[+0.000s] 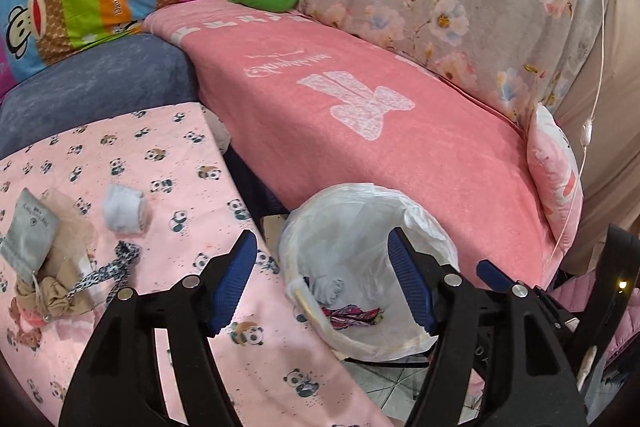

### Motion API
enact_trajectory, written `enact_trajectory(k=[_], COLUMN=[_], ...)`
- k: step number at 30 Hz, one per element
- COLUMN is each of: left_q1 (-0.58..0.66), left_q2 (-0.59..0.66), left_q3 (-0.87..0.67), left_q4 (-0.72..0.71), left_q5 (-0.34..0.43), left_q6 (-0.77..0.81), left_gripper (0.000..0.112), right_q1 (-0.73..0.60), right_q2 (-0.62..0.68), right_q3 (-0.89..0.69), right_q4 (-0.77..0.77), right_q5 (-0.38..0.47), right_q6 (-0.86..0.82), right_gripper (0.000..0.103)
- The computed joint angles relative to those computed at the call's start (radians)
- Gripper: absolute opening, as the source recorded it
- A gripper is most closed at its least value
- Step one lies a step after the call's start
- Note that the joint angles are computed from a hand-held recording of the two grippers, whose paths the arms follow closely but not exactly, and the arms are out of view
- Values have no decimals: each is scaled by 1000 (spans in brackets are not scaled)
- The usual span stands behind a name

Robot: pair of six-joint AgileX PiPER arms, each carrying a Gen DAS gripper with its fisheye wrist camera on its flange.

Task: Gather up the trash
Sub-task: 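Move both grippers back over the clutter on the bed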

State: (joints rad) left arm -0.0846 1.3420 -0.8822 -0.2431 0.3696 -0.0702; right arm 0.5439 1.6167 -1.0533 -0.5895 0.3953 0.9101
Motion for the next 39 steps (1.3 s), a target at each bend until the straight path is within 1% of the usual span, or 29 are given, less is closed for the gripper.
enact_trajectory(k=[2, 4, 6, 11, 16, 22, 26, 31, 36, 39], left_q1=[18, 46, 75, 165, 330, 578, 770, 973, 1138, 1208], left_q2=[-22, -43, -63, -121, -177, -212, -199, -147, -64, -9], left_q3=[20, 38, 57, 114, 171, 218, 243, 252, 251, 238], left_q4=[21, -4, -16, -28, -182, -364, -473, -553, -602, -614], left_q5=[5, 20, 35, 51, 92, 169, 224, 275, 295, 296], left_q6=[-15, 12, 22, 62, 271, 550, 742, 910, 1046, 1094], left_gripper=[64, 65, 68, 69, 72, 72, 73, 73, 72, 72], right_q1=[18, 41, 65, 137, 218, 310, 363, 417, 466, 487], right_q2=[-6, -12, -15, -11, 6, 49, 89, 142, 211, 256], right_q3=[-1, -5, -8, -25, -54, -114, -160, -220, -289, -337], right_q4=[-9, -22, -31, -60, -73, -83, -81, -65, -49, -28], right_q5=[9, 21, 30, 58, 88, 128, 150, 173, 196, 208], right_q6=[9, 23, 35, 69, 96, 120, 124, 111, 94, 73], right_gripper=[54, 54, 55, 55, 55, 55, 55, 55, 55, 55])
